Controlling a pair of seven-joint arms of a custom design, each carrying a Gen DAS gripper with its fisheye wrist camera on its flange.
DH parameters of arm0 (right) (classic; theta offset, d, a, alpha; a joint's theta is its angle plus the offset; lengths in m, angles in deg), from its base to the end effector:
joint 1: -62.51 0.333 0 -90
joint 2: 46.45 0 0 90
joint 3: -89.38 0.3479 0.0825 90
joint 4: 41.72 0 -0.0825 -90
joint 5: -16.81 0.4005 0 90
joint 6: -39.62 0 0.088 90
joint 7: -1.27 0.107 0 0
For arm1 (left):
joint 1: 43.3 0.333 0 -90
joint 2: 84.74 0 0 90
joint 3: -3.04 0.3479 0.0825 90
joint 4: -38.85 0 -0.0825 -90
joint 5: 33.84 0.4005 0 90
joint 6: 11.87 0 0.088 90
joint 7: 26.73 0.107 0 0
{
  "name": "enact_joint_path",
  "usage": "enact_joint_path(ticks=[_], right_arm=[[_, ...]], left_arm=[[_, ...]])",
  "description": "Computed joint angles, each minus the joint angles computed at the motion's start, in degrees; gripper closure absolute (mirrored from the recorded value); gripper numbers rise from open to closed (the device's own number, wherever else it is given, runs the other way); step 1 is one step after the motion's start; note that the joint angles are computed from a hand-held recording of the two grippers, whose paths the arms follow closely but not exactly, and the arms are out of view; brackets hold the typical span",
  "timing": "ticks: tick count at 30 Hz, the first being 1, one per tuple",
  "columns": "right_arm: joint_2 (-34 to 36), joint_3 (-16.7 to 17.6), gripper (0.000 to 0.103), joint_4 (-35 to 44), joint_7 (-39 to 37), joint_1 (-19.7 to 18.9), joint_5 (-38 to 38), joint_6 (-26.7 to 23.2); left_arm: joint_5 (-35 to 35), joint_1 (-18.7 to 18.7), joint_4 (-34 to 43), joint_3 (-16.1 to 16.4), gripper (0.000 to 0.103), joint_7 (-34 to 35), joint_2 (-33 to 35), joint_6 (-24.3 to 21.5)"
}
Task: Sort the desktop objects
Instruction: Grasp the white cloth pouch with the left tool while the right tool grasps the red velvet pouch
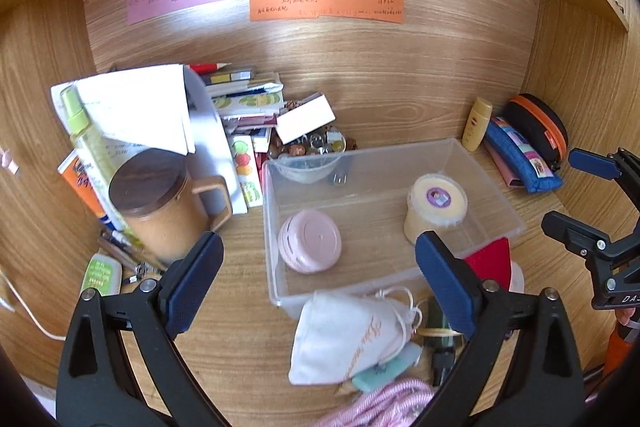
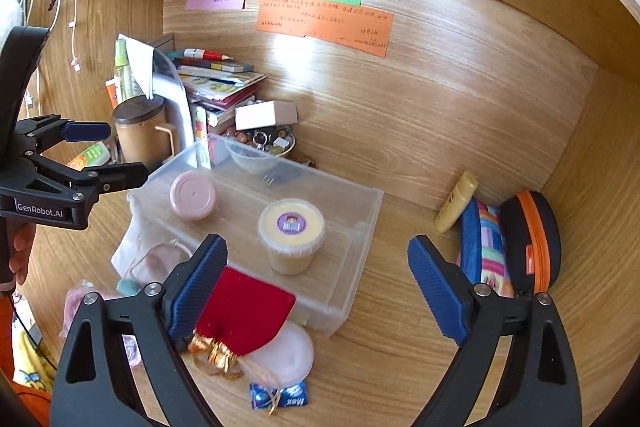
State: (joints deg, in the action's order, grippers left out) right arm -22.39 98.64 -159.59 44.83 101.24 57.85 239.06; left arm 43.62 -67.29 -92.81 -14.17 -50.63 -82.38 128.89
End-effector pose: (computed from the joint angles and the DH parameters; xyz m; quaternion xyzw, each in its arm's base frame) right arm 0.4953 0.4184 0.3494 -0.8287 0.3343 -0.2496 0.3732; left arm 0.4076 -0.3568 0.3630 -0.7033 0.5720 -0.2671 0.3269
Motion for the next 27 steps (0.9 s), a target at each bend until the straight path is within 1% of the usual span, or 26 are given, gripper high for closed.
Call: enact_joint_path(ticks=[1,2,6,11,13,16,20,24,27], right_arm=[[-0.2,1.2,0.012,-0.7,0.7,-1.2,-0.9,0.3],[-0.3,1.8,0.012,-1.2,1.1,-1.7,-1.3,0.3],[-0.7,2.4,0.012,-2.7,2.6,-2.1,-1.7,0.2],[-0.8,4.6,0.012,-4.7,6.1,-4.6,-3.9,0.4],[-0.6,6.4,0.012,-5.6,8.3,-6.5,-5.8,0.5],[-0.2,6.2,0.012,-6.2,10.1,-6.4,-6.6,0.5],[0.7,7.6,0.012,-6.7,13.0,-7.8,-8.6,0.0],[1.6,8.2,0.012,-6.4,14.8,-8.6,-10.2,-1.7],[2.6,7.3,0.012,-5.1,15.3,-7.7,-10.2,-3.8]], left_arm=[[-0.1,-0.2,-0.3,-0.2,0.005,-0.2,-0.2,-0.2],[-0.3,-0.4,-0.6,-0.4,0.005,-0.5,-0.3,-0.5],[-0.9,-1.0,-1.6,-0.8,0.005,-1.2,-0.3,-0.7],[-0.8,-1.5,-2.3,-0.9,0.005,-2.4,0.5,0.2],[-0.4,-1.6,-2.4,-0.8,0.005,-3.2,1.2,1.4],[0.2,-1.7,-2.2,-0.4,0.005,-4.1,2.6,3.3],[0.9,-1.9,-2.1,0.1,0.005,-5.5,4.1,5.2],[2.3,-1.6,-2.1,0.9,0.005,-7.5,5.4,8.1],[2.8,-1.2,-1.8,1.5,0.005,-8.2,6.7,10.4]])
